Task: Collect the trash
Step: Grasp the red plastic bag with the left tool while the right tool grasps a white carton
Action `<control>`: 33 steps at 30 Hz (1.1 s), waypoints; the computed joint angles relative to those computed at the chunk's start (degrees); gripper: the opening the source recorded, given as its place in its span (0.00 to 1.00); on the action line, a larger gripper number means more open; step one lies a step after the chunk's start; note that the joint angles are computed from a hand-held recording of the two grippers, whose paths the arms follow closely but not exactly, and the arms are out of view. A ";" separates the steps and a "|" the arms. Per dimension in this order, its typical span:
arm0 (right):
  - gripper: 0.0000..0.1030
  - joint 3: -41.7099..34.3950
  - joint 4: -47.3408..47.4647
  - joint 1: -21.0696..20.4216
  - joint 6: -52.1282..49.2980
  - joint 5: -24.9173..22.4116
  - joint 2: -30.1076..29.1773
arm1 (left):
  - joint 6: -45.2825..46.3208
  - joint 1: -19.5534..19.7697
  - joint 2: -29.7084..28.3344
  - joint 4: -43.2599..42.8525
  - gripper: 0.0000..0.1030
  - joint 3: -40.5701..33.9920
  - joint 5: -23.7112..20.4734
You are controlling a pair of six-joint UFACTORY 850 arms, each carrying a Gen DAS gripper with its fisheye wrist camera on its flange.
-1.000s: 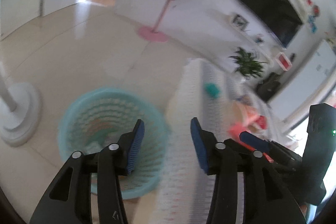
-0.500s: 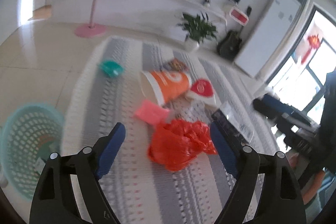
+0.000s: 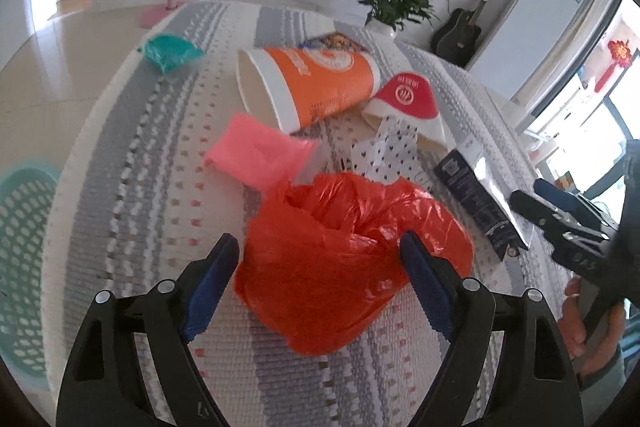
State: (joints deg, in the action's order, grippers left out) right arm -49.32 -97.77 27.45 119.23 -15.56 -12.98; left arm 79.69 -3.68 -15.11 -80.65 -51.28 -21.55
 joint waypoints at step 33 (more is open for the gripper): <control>0.48 -2.69 1.17 2.24 3.61 -1.88 0.01 | 19.08 4.16 8.93 -13.77 0.28 5.55 -7.52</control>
